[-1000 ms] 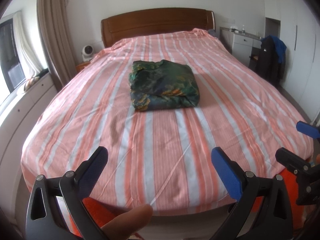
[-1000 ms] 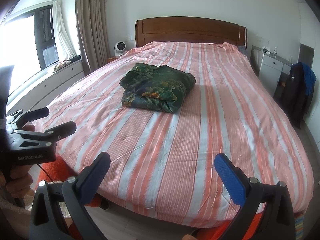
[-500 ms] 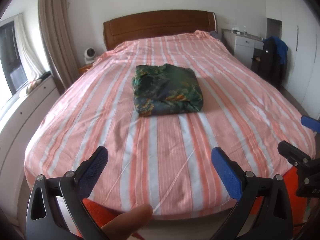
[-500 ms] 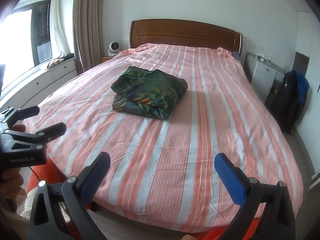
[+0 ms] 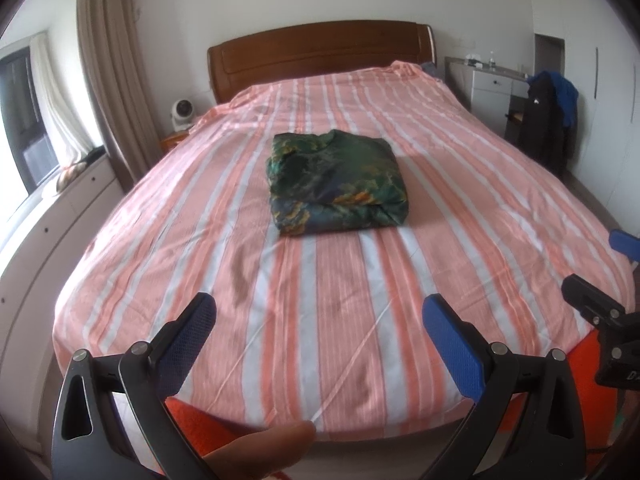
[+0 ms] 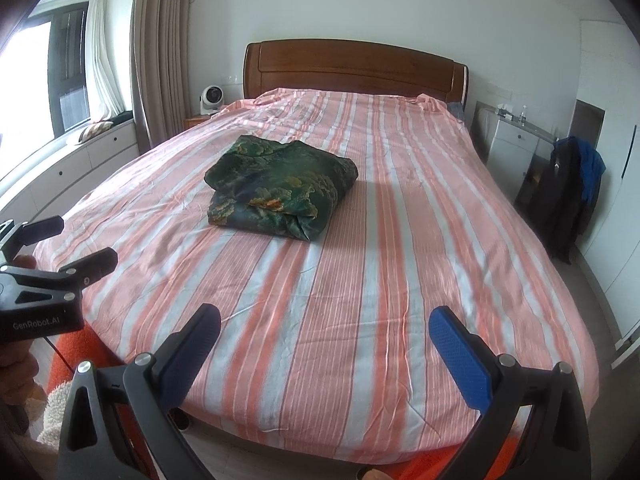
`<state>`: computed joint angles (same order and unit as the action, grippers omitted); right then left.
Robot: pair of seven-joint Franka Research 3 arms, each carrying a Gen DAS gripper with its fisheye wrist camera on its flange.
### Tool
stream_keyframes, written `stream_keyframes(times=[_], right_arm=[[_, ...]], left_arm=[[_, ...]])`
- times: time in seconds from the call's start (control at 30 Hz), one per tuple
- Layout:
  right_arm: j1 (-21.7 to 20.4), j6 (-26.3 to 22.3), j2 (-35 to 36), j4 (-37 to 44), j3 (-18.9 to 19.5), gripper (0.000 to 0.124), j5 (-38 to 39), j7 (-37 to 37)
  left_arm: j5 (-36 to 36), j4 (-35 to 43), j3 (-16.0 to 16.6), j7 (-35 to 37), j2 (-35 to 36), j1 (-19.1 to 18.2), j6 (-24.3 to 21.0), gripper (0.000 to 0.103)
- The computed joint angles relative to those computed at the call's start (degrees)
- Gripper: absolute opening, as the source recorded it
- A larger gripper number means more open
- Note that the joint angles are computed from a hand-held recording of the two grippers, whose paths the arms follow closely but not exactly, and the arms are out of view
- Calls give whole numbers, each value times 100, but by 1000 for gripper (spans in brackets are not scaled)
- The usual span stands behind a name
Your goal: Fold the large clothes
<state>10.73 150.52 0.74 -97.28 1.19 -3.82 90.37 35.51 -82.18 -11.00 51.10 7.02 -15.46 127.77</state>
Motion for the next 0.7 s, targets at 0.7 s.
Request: stream_keyframes(times=[0.7], right_arm=[[20,85,-83,-173,39,103,224,-210]], left_arm=[[-56,230,18,188,177,-92,-111,103]])
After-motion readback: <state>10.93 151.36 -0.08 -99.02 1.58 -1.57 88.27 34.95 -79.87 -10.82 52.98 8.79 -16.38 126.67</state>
